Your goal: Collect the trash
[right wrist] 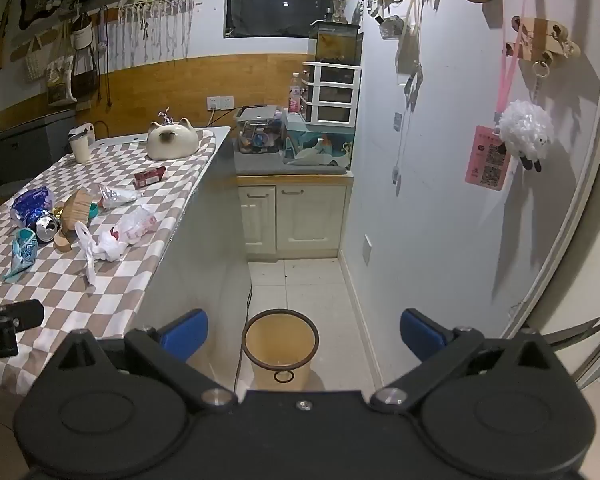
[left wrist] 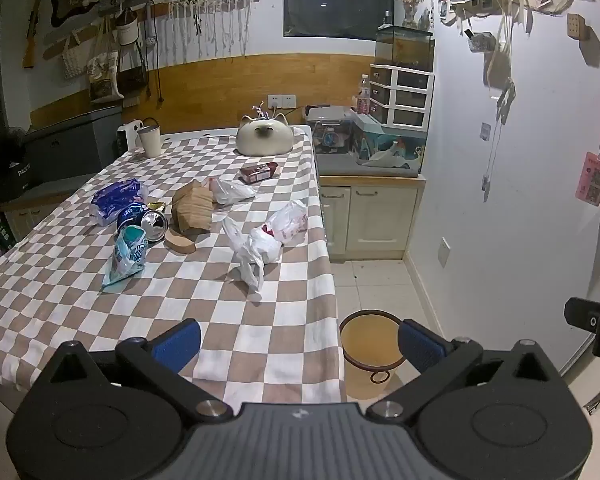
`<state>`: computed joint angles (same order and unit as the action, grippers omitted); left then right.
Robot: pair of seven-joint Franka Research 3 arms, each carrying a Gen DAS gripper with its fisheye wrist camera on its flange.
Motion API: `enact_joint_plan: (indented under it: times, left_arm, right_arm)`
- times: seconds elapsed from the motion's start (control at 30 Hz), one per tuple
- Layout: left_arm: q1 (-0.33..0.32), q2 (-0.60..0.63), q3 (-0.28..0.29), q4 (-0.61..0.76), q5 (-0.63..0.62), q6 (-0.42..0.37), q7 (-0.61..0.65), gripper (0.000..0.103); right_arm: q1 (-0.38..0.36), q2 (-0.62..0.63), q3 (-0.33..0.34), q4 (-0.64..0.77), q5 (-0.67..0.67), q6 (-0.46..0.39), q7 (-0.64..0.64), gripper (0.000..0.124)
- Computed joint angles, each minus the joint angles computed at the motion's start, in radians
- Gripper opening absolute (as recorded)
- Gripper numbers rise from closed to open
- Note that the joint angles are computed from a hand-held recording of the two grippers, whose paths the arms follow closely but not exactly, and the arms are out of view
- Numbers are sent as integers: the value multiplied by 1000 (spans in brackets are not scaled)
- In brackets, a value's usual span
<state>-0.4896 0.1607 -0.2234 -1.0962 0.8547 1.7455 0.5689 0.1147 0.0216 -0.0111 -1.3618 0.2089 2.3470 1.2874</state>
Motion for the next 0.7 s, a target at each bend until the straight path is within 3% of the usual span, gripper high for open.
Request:
enact_joint_plan:
  times: [0.7]
  left_arm:
    - [1,-2,0,-4,3,4,-2,103]
  right_arm:
    - [1,1,0,2,2,-3,3,103]
